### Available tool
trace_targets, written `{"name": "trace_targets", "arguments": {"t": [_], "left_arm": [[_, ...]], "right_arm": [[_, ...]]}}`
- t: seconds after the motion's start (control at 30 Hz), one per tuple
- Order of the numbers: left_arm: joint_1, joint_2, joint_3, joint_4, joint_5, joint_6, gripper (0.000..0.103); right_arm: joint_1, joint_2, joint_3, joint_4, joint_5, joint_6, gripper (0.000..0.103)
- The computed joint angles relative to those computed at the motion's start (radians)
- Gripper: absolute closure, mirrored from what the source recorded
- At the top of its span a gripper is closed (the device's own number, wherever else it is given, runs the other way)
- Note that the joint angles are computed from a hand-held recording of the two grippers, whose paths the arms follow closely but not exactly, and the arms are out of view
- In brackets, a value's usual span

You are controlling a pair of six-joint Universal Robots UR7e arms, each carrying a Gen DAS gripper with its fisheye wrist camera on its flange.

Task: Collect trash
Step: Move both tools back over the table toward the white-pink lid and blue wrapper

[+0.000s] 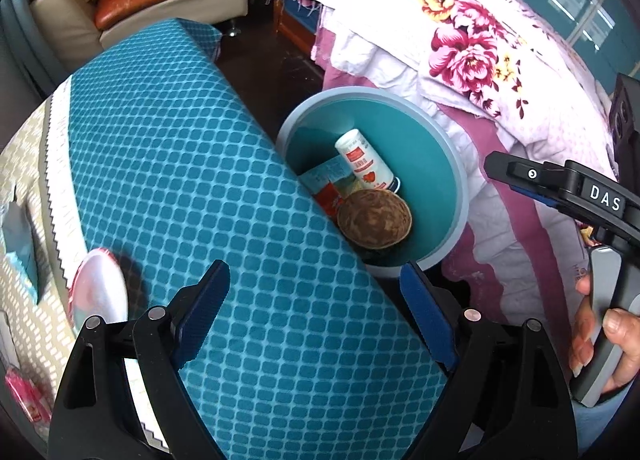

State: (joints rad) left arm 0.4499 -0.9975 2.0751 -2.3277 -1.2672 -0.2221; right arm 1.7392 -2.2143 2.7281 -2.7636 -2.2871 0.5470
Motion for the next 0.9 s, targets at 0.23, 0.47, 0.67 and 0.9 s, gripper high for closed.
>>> {"name": "trace_targets", "arguments": {"t": [0.23, 0.47, 0.67, 0.9], "left_arm": [[0.021, -0.080, 0.039, 0.014, 0.015, -0.021, 0.015], [0.078, -0.169, 0.056, 0.045, -0.003, -0.053, 0.015], [0.126, -0.248, 0.072, 0.055, 0.021, -0.064, 0.015], [0.180, -0.324, 0.075, 0.063, 0.065, -0.044, 0.014]], "right_arm": [[0.136, 0.116, -0.038, 0.030, -0.075, 0.107, 0.031], [0.234, 0.239, -0.095, 0.078, -0.100, 0.194, 0.029], [0.303, 0.375, -0.165, 0.114, -0.103, 0.253, 0.027], [0.373, 0.539, -0.266, 0.165, -0.105, 0.300, 0.027]]}}
